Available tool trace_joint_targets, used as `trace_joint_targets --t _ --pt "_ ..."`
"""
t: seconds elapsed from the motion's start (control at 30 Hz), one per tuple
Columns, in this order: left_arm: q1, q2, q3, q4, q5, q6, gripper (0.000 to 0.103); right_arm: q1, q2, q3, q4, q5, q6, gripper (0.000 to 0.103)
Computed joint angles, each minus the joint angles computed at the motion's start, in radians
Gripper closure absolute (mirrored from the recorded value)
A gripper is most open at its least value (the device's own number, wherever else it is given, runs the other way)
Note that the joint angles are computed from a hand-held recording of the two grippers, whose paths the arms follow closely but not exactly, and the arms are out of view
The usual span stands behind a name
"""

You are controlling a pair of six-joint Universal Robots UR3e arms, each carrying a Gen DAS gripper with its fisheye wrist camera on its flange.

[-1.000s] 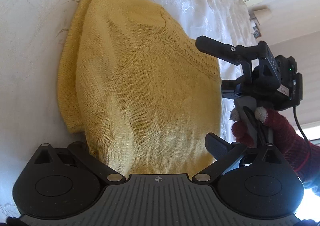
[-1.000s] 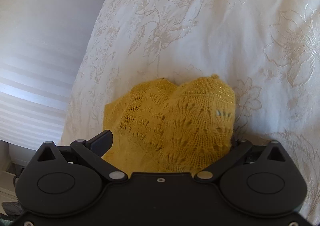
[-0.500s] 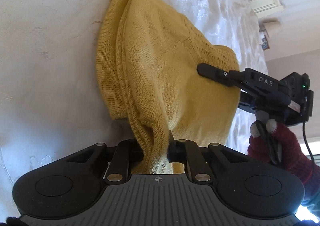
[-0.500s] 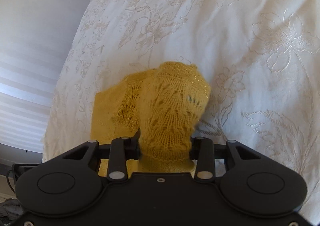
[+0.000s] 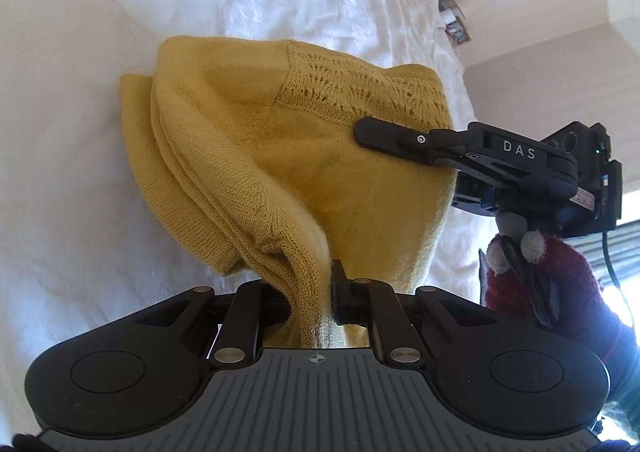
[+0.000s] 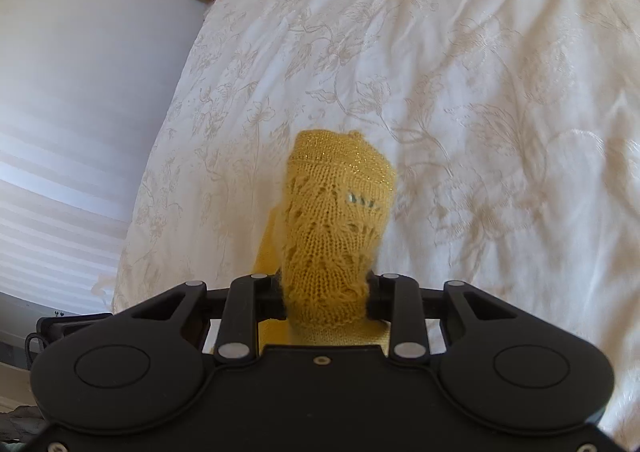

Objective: Fold small clothes
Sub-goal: 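Lift the sweater end with both tools, fold it over, open, then press and square the folded sweater with both open tools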

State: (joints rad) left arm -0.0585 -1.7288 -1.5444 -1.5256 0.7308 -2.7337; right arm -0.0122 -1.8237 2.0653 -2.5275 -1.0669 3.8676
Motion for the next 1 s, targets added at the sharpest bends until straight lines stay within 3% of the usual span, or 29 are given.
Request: trace_joint_targets --t 0.1,0.17,0.27,0.37,0.5,0.63,0.7,0.83,1.0 --pt "-0.022 0.090 -0.129 0.058 0.028 -0.030 0.089 -0.022 -0.143 0.078 0.089 0.007 -0.032 0.062" --pt "-0.052 0.130 -0.209 0.143 0.090 -0.086 0.088 -0.031 -0.204 0.111 0.160 -0.018 -0.068 0.056" --pt "-0.128 0.140 -0.263 0.243 0.270 -0.175 0.087 0.023 -0.213 0.105 0.242 -0.203 -0.095 0.055" --pt "-0.136 0.170 -0.324 0.275 0.344 -0.225 0.084 0.035 -0.256 0.114 0.305 -0.298 -0.111 0.051" --pt "-0.124 0.229 -0.338 0.257 0.387 -0.245 0.079 0.050 -0.336 0.139 0.319 -0.321 -0.148 0.037" --pt "-0.117 0.335 -0.318 0.235 0.442 -0.214 0.080 0.106 -0.362 0.138 0.341 -0.369 -0.156 0.037" --pt "-0.066 0.419 -0.322 0.210 0.430 -0.131 0.079 0.135 -0.366 0.141 0.334 -0.394 -0.149 0.037" --pt "-0.114 0.376 -0.263 0.328 0.412 -0.150 0.068 0.160 -0.401 0.161 0.342 -0.430 -0.131 0.037" --pt "-0.286 0.100 -0.144 0.599 0.475 -0.288 0.066 0.118 -0.403 0.183 0.353 -0.427 -0.140 0.037"
